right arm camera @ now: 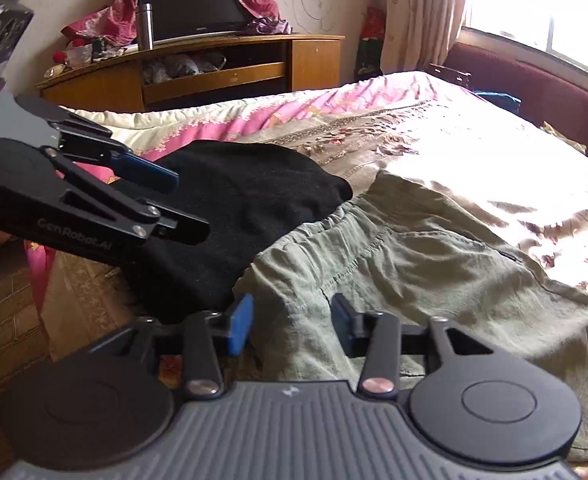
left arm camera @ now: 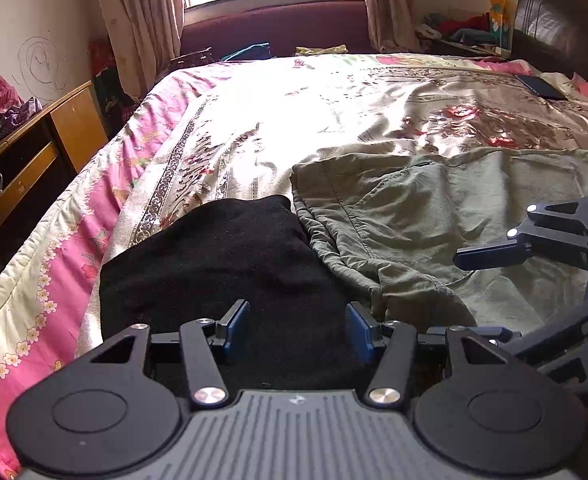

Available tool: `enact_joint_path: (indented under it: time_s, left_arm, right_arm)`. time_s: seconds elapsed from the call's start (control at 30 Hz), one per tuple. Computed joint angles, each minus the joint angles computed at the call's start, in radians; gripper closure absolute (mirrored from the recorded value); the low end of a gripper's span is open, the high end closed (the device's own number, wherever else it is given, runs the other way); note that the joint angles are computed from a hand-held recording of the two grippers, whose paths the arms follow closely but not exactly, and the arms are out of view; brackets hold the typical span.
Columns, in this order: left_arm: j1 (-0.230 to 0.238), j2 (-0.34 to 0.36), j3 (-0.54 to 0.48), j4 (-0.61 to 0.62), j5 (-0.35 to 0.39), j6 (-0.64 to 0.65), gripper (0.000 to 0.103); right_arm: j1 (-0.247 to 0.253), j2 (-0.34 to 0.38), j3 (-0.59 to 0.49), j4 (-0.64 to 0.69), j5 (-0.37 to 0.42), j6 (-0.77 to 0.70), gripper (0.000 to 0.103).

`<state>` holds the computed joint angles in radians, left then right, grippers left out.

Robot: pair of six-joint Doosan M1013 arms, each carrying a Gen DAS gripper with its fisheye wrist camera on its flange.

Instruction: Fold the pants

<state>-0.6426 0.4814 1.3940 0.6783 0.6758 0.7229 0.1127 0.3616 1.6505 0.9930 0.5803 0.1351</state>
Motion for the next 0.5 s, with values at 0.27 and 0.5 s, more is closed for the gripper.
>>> enact_joint_path:
  time_s: [0.27, 0.5]
  left_arm:
    - [0.001, -0.009, 0.014, 0.020, -0.011, -0.042, 0.037]
    - [0.000, -0.025, 0.030, 0.052, -0.027, -0.058, 0.037]
  right_arm:
    - [0.065, 0.034, 0.001, -0.247, -0.118, -0.027, 0.055]
    - [-0.052, 0.055, -0.103, -0.008, 0.250, 0.211, 0.098]
